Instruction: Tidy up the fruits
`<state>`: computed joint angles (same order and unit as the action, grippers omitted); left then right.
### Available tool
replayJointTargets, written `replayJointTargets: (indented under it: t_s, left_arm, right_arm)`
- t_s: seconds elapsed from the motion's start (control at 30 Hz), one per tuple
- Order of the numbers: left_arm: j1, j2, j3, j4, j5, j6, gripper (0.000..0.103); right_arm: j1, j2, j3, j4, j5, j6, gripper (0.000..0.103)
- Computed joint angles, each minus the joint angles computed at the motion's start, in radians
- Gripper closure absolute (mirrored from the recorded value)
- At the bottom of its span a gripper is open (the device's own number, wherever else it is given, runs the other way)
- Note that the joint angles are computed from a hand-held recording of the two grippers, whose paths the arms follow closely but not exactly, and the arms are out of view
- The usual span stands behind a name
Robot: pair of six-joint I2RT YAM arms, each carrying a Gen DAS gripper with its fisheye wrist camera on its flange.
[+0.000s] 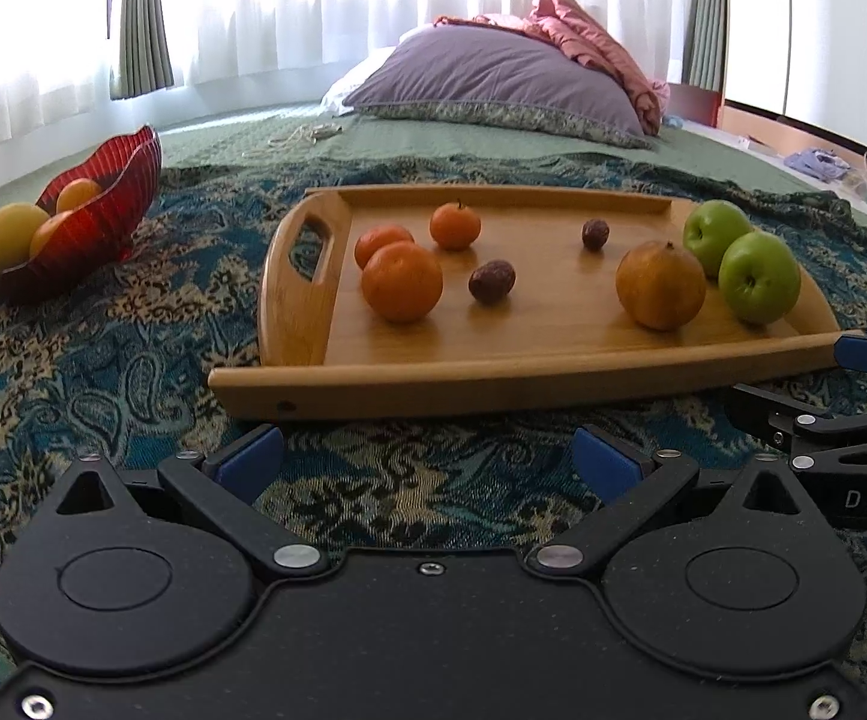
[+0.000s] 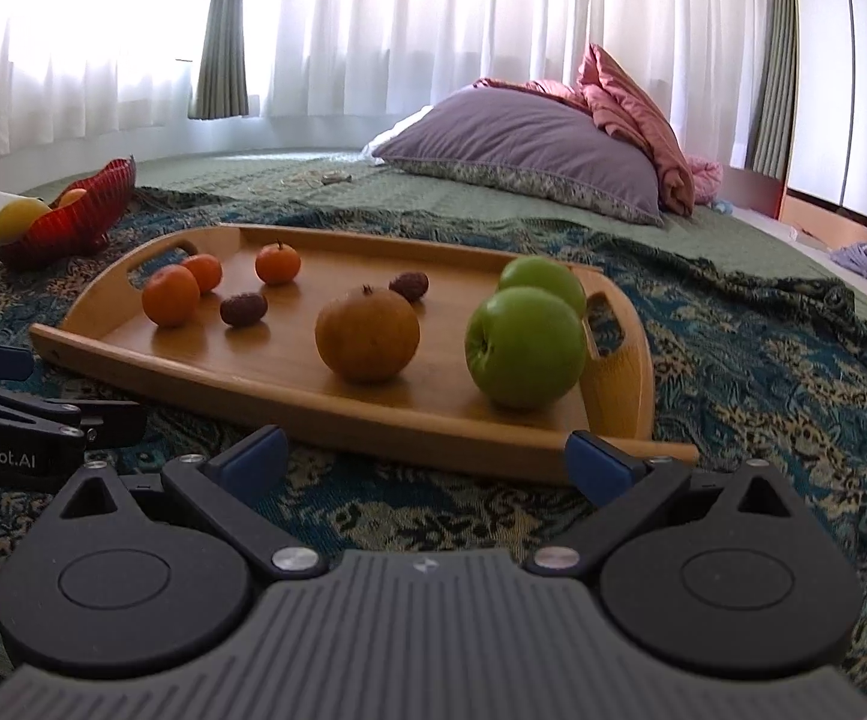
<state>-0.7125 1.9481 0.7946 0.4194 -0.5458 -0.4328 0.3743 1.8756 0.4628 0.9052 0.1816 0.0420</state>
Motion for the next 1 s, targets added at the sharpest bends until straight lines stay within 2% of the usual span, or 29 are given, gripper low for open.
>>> replayJointTargets:
  t_s: [0.17,0.37,0.6,0.7,1.0]
  left_arm:
    - [0.012,0.024,0.035,-0.05,0.018,-0.02,0.0]
    - [0.007,0.044,0.043,-0.044,0.004,-0.013,0.0]
    - [0.002,0.057,0.041,-0.023,-0.006,-0.011,0.0]
    - [0.002,0.057,0.035,-0.013,-0.004,-0.013,0.0]
    - [0.003,0.053,0.026,-0.005,0.0,-0.016,0.0]
  right_arm:
    - [0.015,0.023,0.027,-0.039,0.037,0.002,0.0]
    - [0.029,0.043,0.063,-0.093,0.059,-0.009,0.0]
    - [-0.003,0.041,0.097,-0.173,0.007,0.033,0.0]
    - [-0.016,0.041,0.097,-0.175,-0.015,0.045,0.0]
    - [-0.003,0.043,0.096,-0.17,0.005,0.04,0.0]
